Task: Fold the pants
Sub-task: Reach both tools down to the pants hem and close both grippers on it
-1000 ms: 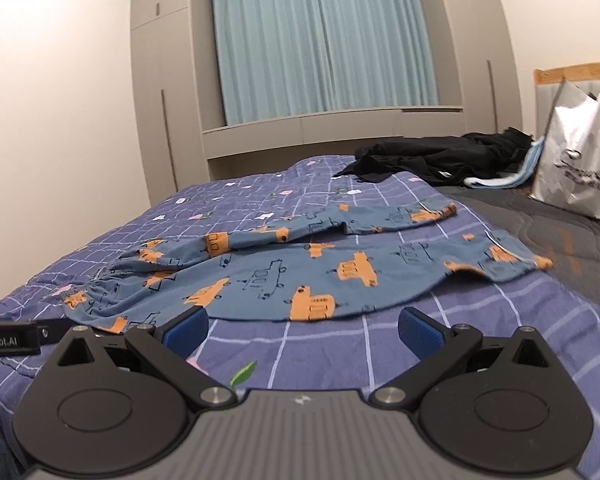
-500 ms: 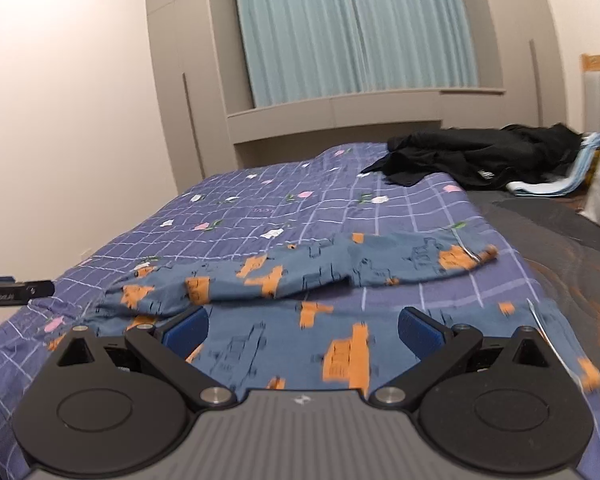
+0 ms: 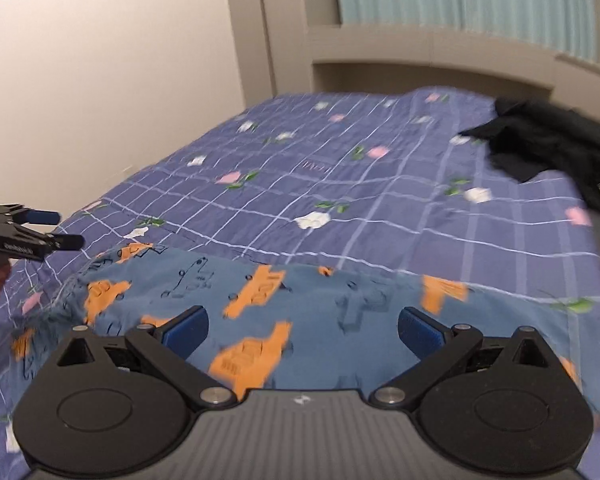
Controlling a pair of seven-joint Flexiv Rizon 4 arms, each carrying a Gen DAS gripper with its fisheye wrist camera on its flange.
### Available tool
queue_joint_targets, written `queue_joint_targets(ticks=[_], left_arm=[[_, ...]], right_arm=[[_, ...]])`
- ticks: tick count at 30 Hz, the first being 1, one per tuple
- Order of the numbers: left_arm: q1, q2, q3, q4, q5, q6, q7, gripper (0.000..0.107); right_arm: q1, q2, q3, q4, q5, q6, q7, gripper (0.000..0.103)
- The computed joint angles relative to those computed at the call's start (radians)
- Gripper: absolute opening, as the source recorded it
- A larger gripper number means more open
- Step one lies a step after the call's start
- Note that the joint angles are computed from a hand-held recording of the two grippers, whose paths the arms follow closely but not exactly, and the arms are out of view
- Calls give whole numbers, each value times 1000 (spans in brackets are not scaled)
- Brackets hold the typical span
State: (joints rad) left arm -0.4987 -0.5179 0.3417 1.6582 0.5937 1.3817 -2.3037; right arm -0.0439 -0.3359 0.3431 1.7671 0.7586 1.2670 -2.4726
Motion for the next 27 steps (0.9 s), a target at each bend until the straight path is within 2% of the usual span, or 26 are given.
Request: queue_joint_targets(ticks=[2, 6, 9, 12, 14, 17, 19, 21, 24, 27], left_arm=[[68, -29, -58, -24, -35, 3, 99, 102], [185, -73, -167, -37, -159, 12, 292, 102], [257, -87, -244, -28, -251, 13, 414, 99], [332, -92, -336, -6, -338, 12, 546, 95], [375, -94, -393, 9, -392, 8, 626, 90], [426, -101, -466, 23, -476, -19, 725, 84], [418, -110, -461, 14, -508, -44, 754, 82], [368, -122, -404, -13, -517, -82, 743, 85], [337, -132, -369, -19, -557, -86, 746, 86], [319, -133, -350, -16, -600, -84, 763, 80]], right_arm=[[61, -60, -48, -53, -103, -11, 81, 103], [124, -160, -93, -139, -316, -60, 168, 103], [144, -219, -99, -186, -430, -89, 208, 102], [147, -258, -93, -214, -514, -111, 235, 98], [143, -278, -88, -235, -552, -146, 258, 88], [136, -298, -85, -259, -586, -179, 283, 86], [131, -302, -84, -261, -603, -185, 284, 86], [129, -305, -87, -262, -618, -182, 289, 86], [126, -308, -90, -266, -632, -183, 303, 86], [113, -314, -80, -279, -627, -212, 310, 82]])
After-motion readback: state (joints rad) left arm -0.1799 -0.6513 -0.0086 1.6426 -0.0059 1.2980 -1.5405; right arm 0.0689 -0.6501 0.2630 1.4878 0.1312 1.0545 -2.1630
